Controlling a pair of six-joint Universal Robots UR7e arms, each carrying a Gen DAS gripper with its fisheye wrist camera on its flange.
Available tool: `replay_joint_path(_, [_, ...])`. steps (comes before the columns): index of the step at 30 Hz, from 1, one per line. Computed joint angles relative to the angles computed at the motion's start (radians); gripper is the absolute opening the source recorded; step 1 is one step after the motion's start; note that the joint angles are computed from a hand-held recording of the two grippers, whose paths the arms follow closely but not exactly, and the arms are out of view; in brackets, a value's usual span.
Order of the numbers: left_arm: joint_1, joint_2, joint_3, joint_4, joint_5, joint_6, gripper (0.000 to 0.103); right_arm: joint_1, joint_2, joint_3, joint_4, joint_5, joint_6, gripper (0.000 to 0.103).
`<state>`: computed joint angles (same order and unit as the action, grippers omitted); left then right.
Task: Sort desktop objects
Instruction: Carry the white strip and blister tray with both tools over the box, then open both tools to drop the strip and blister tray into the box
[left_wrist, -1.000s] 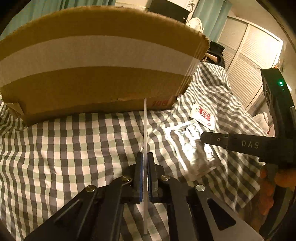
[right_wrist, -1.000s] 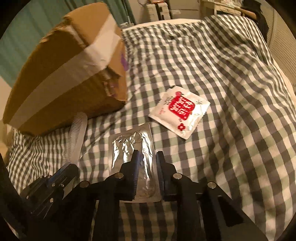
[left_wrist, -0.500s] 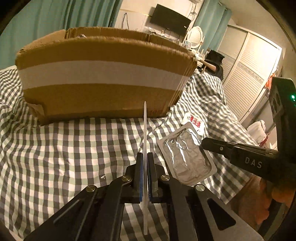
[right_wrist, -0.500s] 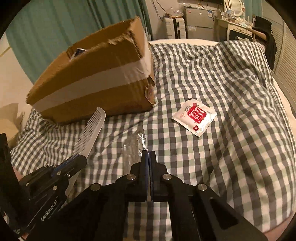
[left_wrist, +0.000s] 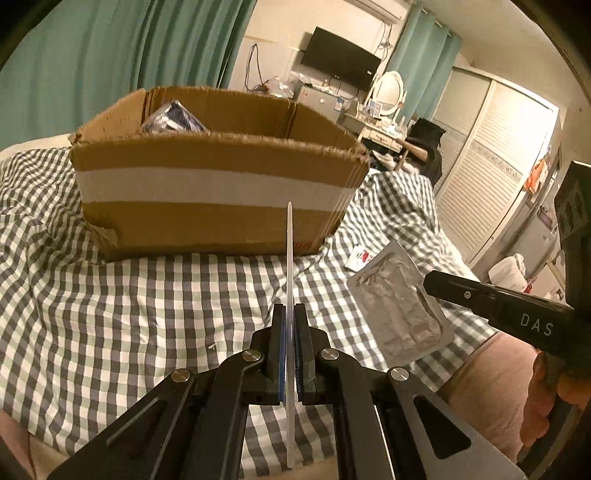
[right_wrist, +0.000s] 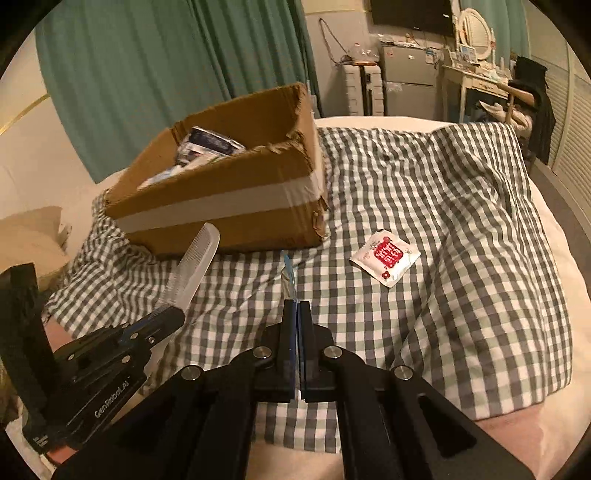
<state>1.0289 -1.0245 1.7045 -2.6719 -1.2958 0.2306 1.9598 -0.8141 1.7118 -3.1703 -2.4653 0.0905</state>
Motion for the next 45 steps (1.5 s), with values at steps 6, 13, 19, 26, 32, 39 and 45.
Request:
replay_joint_path(6, [-0.015, -0.033, 0.007, -0.018, -0.004, 0.005, 0.004, 0.039, 0.001, -0.021, -0.002, -0.014, -0.04, 0.0])
replay_joint_path(13, [-0.036, -0.037, -0.04, -0.029, 0.0, 0.031, 0.004, 0.074, 0.002, -0.076, 0.013, -0.002, -0.109, 0.0])
replay_joint_path(19, [-0.051, 0.005, -0.142, -0.021, -0.003, 0.05, 0.004, 0.081, 0.003, -0.144, 0.052, 0.032, -0.161, 0.0])
replay_joint_path(26, [-0.049, 0.078, -0.303, 0.02, -0.034, 0.055, 0.004, 0.078, 0.035, -0.306, 0.13, 0.064, -0.238, 0.0])
replay_joint_path(32, [-0.027, 0.176, -0.484, 0.07, -0.037, 0.062, 0.004, 0.056, 0.112, -0.491, 0.196, 0.078, -0.305, 0.0])
replay_joint_path(39, [0.011, 0.309, -0.672, 0.148, 0.011, 0.097, 0.004, -0.005, 0.206, -0.667, 0.291, 0.142, -0.295, 0.0])
replay_joint_path(45, [0.034, 0.398, -0.802, 0.289, 0.066, 0.103, 0.038, -0.05, 0.246, -0.729, 0.308, 0.174, -0.27, 0.012])
